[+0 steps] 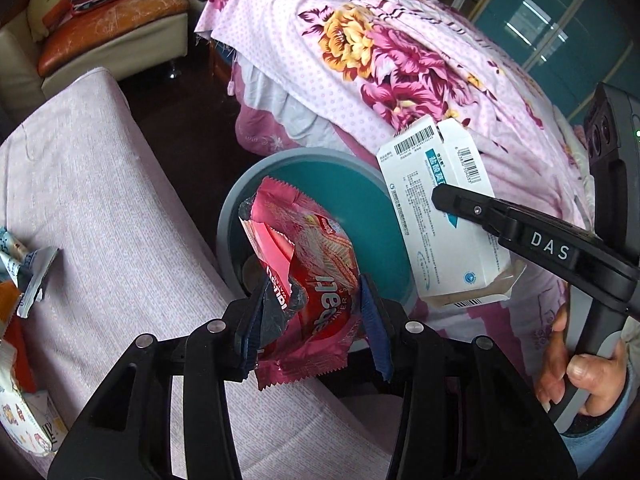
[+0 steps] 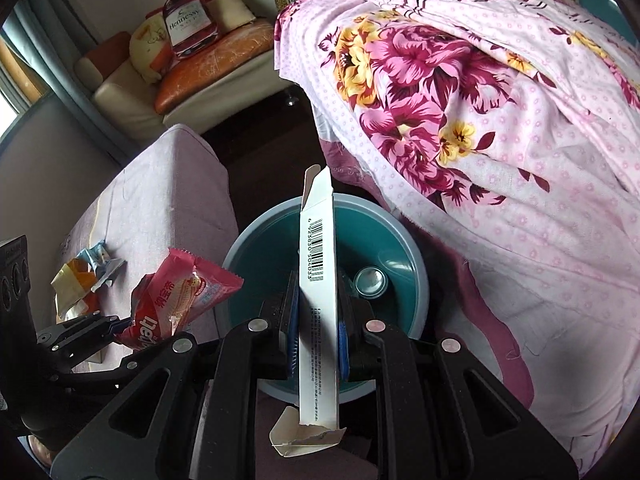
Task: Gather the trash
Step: 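Open both tools over the teal bin to drop wrapper and box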
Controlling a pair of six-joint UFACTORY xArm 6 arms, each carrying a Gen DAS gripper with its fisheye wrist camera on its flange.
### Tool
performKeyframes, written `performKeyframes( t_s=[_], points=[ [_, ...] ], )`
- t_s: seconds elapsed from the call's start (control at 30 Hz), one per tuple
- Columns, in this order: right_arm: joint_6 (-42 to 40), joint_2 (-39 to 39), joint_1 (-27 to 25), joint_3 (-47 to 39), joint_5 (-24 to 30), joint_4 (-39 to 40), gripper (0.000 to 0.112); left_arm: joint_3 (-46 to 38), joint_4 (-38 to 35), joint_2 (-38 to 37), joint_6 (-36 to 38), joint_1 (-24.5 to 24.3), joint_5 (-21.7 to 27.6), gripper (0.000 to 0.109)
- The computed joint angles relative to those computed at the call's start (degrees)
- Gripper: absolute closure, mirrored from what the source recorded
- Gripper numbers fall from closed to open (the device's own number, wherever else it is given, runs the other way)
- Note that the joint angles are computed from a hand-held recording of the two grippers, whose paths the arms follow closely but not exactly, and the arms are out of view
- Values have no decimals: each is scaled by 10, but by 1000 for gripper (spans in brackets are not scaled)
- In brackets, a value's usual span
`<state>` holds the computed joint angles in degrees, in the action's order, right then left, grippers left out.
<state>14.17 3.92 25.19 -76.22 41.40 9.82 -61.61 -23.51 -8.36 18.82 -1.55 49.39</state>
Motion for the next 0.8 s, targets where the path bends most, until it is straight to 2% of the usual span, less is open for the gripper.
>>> performKeyframes(
  t_s=[0.23,0.3,0.33,0.53,0.63,0.73,0.8],
  points=[
    [11,7,-1,-9,5,-11,98,-10,-7,8,4,3,3,50],
    [14,10,0,-13,7,-14,98,-9,-9,7,3,6,1,29],
    [15,11,1,-16,8,-17,98,-4,-8,3,1,6,-7,27],
    [24,19,5,-25,12,-25,98,-1,-16,-5,1,19,1,24],
    [27,23,7,-31,18,-29,96,7,-20,-14,0,27,0,17],
    [30,28,9,-39,30,-30,90,12,-28,-22,4,37,7,16],
    [35,29,10,-41,34,-31,75,16,-27,-28,3,44,11,16]
  ],
)
